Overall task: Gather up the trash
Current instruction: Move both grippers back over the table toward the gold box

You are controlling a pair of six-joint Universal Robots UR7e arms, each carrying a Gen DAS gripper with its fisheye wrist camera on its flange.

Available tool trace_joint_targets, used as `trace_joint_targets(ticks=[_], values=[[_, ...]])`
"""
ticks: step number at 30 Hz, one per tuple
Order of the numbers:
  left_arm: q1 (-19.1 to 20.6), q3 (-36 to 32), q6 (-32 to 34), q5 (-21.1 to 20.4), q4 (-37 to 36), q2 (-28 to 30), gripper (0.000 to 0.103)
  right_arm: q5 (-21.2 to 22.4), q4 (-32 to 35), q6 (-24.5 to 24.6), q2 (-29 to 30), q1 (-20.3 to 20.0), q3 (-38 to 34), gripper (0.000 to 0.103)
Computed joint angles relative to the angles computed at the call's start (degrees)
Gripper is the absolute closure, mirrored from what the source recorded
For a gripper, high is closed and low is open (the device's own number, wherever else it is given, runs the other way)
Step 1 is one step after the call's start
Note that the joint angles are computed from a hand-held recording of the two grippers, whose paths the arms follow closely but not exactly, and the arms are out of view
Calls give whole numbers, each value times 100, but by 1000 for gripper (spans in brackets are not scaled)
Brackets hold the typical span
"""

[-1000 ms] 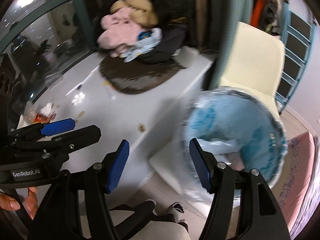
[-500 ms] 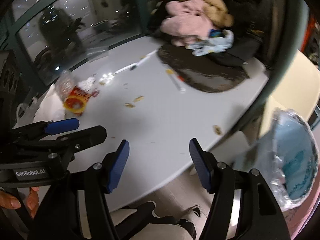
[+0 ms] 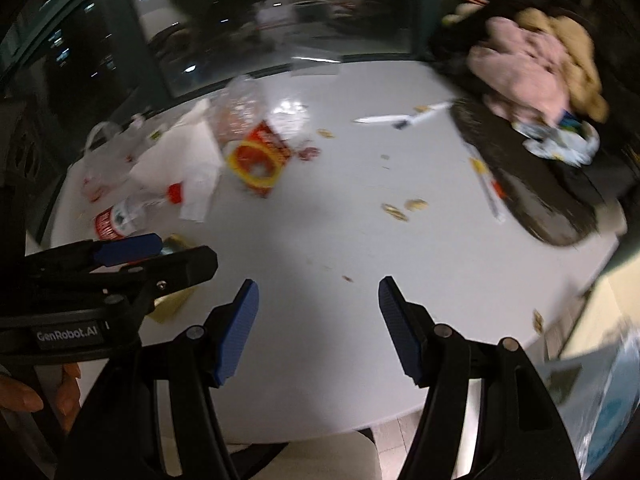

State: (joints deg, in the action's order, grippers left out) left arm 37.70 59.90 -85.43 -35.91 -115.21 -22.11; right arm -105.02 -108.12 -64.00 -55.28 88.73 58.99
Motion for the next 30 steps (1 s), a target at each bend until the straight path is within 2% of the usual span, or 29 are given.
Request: trace_joint_targets(ticks=[3, 10, 18, 23, 27, 30], values=[[-9, 256, -941, 41, 574, -230, 24, 5, 253, -179, 152, 87, -79, 43], [-10, 298, -3066, 46, 2095, -491, 24, -22, 1095, -701, 597, 251, -564, 43], [51, -306, -4296, -194, 3311, -259, 24, -63, 2201, -1029, 1334, 342, -1629, 43], [88, -698, -4992, -333, 3801, -41, 24, -157, 2873, -1291, 1763, 374, -2330, 43], [50, -529, -5551, -398, 3655, -33, 24, -296, 3417, -1389, 2069, 374, -2838, 43], [7, -381, -6025, -648, 3624, -29, 24, -414, 3704, -1443, 2192, 361, -3014, 43]])
